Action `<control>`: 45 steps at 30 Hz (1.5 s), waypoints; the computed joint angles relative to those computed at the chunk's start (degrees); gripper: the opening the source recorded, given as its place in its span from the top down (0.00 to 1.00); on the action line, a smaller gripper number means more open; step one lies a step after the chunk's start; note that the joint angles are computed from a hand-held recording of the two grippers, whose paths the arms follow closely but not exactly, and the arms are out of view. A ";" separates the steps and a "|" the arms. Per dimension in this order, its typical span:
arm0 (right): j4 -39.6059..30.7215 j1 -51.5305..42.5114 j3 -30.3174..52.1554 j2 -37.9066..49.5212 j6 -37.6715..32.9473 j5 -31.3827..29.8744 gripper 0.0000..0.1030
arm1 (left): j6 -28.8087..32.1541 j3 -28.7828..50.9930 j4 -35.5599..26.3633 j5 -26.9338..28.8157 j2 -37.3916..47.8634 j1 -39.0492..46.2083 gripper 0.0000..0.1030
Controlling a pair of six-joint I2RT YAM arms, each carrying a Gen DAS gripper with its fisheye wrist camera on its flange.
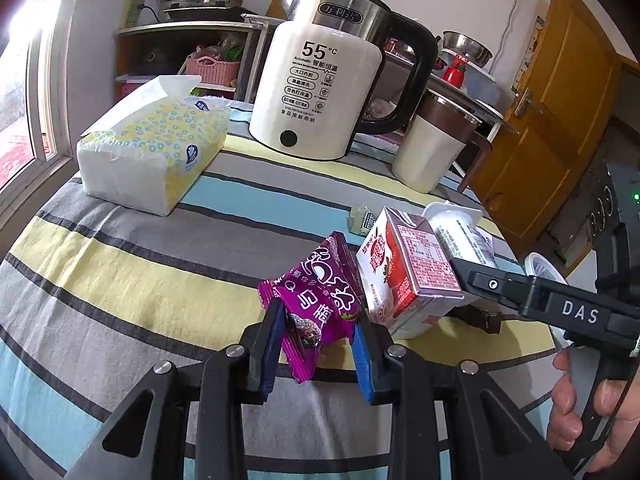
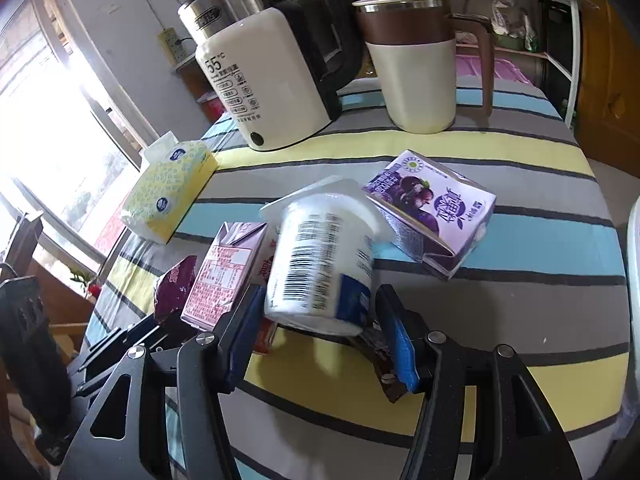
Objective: Collect trash
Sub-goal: 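Grasp the purple snack bag with the left tool while the right tool grasps the white yogurt cup, then carry the snack bag and yogurt cup over the bin and open both tools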
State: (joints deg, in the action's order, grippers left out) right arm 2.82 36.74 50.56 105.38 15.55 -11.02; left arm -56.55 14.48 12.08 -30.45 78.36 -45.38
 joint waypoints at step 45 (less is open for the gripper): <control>-1.41 -24.88 -26.41 -36.68 -11.60 -9.65 0.47 | 3.94 26.07 -11.19 -7.30 12.41 -17.08 0.69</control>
State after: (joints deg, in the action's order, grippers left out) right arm 1.41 11.85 24.15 68.70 3.95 -20.67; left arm -52.61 40.55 0.89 -37.76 90.77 -62.46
